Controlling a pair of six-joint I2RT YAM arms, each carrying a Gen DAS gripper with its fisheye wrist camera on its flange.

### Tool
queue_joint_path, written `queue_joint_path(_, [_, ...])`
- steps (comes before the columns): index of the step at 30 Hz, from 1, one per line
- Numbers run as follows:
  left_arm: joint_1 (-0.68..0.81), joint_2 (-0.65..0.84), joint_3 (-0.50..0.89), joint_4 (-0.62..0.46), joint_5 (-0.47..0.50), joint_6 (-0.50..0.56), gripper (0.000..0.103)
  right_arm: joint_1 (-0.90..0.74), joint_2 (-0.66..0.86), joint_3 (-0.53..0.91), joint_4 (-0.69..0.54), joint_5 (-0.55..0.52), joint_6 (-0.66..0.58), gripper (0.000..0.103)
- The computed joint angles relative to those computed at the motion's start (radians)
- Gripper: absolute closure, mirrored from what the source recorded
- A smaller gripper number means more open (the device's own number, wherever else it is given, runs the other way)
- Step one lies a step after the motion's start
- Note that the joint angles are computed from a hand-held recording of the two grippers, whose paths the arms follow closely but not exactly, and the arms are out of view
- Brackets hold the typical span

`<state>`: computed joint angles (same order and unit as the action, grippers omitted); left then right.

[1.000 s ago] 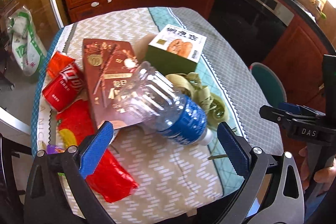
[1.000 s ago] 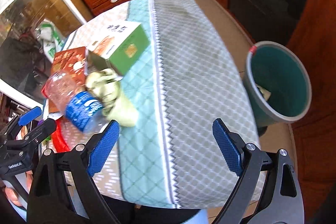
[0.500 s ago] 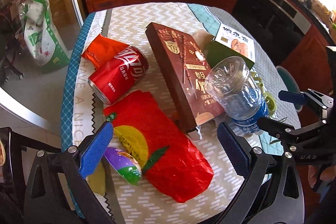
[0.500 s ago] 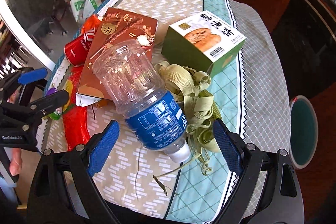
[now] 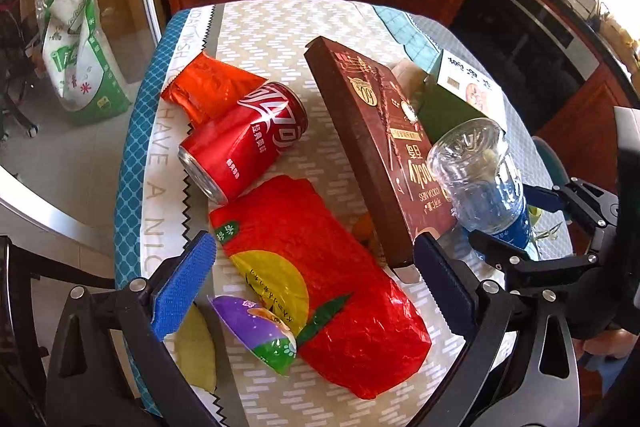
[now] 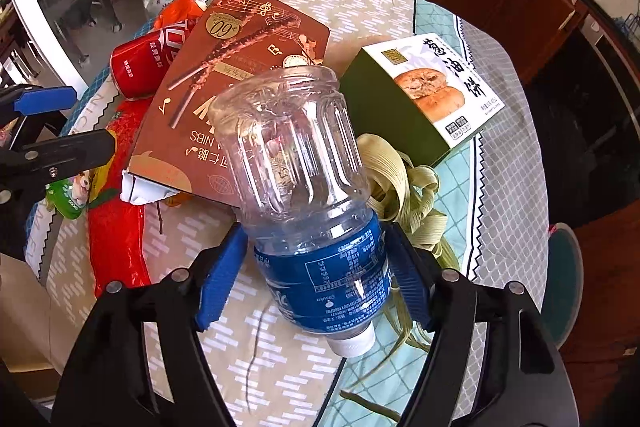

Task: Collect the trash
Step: 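Grasp the water bottle with the right tool while the left tool grasps the brown box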

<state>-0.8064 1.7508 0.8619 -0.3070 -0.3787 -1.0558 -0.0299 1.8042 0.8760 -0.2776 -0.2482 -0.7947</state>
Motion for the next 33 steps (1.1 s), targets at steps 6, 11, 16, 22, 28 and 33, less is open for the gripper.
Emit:
queue_joint_path(6, [0.017, 0.028, 0.019, 0.068, 0.023, 0.048, 0.004, -0.066, -0.021, 0.071, -0.152, -0.087, 0.019, 0.036])
queue_joint_path(11, [0.067, 0.088, 0.055, 0.134, 0.086, 0.111, 0.004, -0.116, -0.011, 0.148, -0.245, -0.145, 0.046, 0.036])
queue_joint_path(16, [0.146, 0.131, 0.035, 0.250, 0.226, 0.126, 0.004, -0.145, 0.018, 0.181, -0.250, -0.140, 0.042, 0.036])
queue_joint_path(22, [0.182, 0.193, 0.074, 0.301, 0.293, 0.126, 0.005, -0.151, 0.066, 0.200, -0.249, -0.144, 0.052, 0.036])
queue_joint_path(28, [0.146, 0.212, 0.132, 0.297, 0.260, 0.135, 0.036, -0.170, 0.092, 0.224, -0.272, -0.173, 0.046, 0.036])
queue_joint_path(33, [0.084, 0.175, 0.185, 0.218, 0.142, 0.178, 0.065, -0.203, 0.121, 0.261, -0.321, -0.211, 0.031, 0.036])
